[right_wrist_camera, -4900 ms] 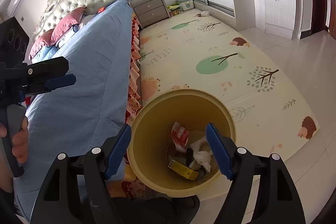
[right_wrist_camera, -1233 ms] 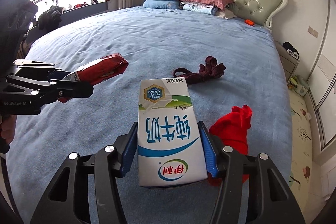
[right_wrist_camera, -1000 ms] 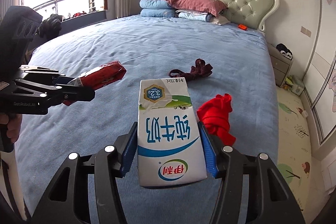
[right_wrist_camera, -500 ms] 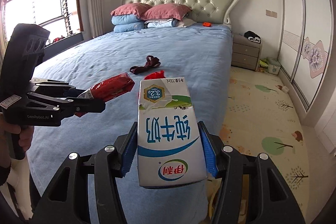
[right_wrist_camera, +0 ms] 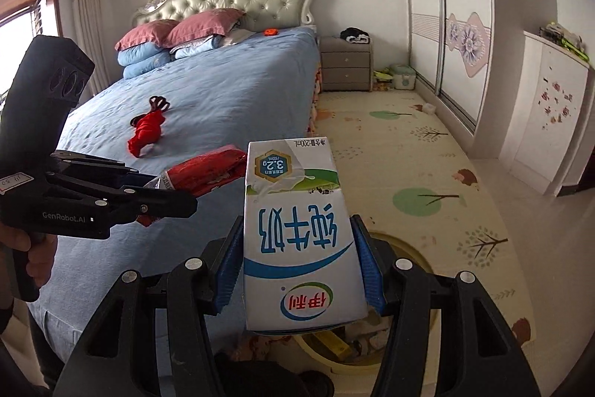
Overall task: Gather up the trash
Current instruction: 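Carry the wrapper and milk carton over the yellow bin and release both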
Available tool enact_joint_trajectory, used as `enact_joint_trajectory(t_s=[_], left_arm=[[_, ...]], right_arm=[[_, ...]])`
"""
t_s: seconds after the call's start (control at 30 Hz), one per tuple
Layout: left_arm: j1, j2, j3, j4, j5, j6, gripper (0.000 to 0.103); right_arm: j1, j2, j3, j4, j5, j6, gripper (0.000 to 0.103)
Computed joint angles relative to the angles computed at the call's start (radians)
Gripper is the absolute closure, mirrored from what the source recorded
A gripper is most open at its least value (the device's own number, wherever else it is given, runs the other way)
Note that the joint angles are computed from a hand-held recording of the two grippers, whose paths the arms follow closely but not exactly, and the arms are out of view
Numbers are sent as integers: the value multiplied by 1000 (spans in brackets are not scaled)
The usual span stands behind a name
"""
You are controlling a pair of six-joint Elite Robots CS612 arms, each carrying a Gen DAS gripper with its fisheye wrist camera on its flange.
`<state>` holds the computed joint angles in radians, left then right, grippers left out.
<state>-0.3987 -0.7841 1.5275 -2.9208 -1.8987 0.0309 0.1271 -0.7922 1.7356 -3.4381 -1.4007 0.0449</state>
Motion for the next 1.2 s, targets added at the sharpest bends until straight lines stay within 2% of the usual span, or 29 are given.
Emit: enact_joint_trajectory(t_s=[0.17, 0.33, 0.47, 0.7, 0.73, 0.77, 0.8, 0.83, 0.87, 0.93, 1.0, 1.2], left_arm=[[-27, 43, -61, 79, 12, 8, 71], [-39, 112, -166, 203, 10, -70, 71], [-46, 166, -252, 302, 7, -109, 71], [-51, 206, -313, 319, 6, -147, 69], [-51, 209, -314, 306, 11, -161, 53], [-55, 209, -312, 292, 35, -191, 24], [-60, 204, -299, 268, 79, -231, 15], [-63, 197, -284, 245, 117, -263, 13], [-65, 194, -281, 242, 125, -266, 12], [-60, 188, -277, 238, 103, -238, 12], [-61, 176, -261, 211, 119, -229, 12], [-65, 139, -210, 149, 112, -173, 12]], right_arm=[[-34, -1, 46, -23, -42, 46, 49], [-70, 18, 52, 15, -16, 102, 49], [-77, 46, 24, 65, -36, 136, 49], [-95, 89, -17, 116, -14, 186, 47], [-92, 93, -26, 139, -24, 178, 46], [-84, 95, -35, 165, -54, 179, 38], [-80, 98, -39, 175, -85, 184, 36], [-79, 102, -39, 174, -91, 192, 36], [-83, 105, -35, 168, -69, 203, 36], [-91, 109, -27, 156, -39, 233, 36], [-93, 108, -20, 154, -26, 247, 36], [-86, 90, 5, 102, -16, 227, 36]])
